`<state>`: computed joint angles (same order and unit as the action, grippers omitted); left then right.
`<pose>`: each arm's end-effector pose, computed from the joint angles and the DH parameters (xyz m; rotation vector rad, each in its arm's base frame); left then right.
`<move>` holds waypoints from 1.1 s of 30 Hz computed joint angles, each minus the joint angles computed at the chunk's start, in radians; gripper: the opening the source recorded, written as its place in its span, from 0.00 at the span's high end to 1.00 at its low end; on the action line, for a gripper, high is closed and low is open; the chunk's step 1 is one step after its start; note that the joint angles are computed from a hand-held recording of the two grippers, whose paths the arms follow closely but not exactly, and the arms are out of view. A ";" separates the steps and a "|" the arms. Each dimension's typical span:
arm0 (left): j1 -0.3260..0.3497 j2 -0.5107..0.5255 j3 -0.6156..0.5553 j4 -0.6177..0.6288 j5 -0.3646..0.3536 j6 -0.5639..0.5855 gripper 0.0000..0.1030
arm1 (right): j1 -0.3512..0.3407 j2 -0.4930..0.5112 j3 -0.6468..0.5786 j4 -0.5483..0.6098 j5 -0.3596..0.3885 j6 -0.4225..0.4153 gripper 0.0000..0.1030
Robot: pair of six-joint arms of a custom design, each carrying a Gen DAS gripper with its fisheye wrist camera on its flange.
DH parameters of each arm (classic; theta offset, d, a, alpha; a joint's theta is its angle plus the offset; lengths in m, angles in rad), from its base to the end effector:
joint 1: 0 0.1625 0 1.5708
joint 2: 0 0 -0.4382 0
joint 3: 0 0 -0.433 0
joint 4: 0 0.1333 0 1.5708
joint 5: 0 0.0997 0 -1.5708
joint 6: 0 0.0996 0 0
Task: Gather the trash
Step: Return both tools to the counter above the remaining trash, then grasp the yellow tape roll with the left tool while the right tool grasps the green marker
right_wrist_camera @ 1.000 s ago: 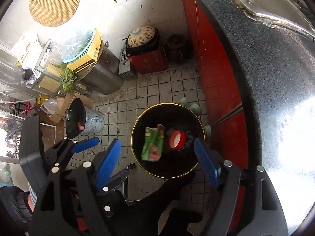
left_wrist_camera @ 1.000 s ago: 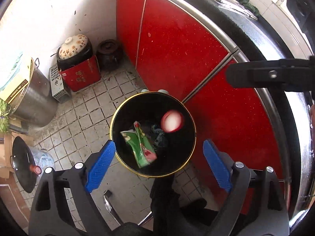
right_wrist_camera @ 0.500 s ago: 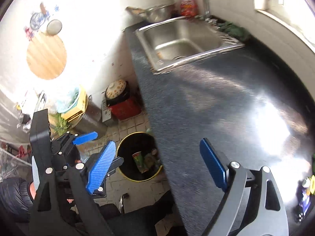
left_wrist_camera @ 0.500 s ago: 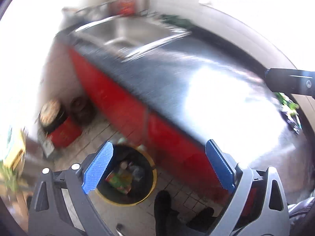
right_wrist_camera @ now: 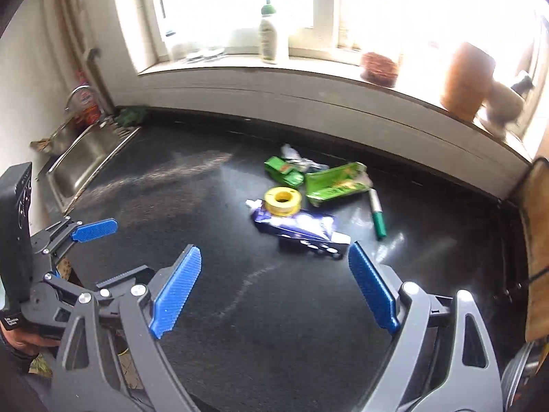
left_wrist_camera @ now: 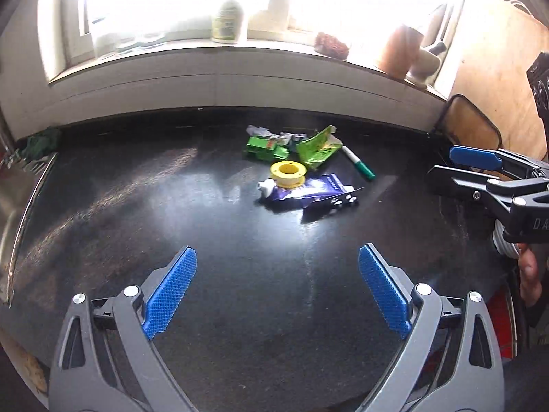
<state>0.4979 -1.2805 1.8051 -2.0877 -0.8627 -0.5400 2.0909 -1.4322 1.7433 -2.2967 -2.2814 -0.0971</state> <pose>-0.4320 -0.4603 0.2891 0.6786 2.4723 -0.6772 0.3547 -0.4819 0.4350 0.5607 -2.3872 0.6934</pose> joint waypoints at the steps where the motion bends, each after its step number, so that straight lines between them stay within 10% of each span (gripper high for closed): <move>1: -0.001 0.029 -0.021 -0.004 -0.008 0.016 0.10 | -0.011 -0.025 0.014 0.001 -0.021 0.012 0.18; 13: 0.012 0.121 -0.098 0.059 -0.027 0.040 0.10 | -0.076 -0.138 0.077 0.057 -0.051 0.082 0.18; 33: 0.208 0.409 -0.362 0.006 -0.050 0.167 0.11 | -0.260 0.079 -0.104 0.047 0.019 -0.057 0.18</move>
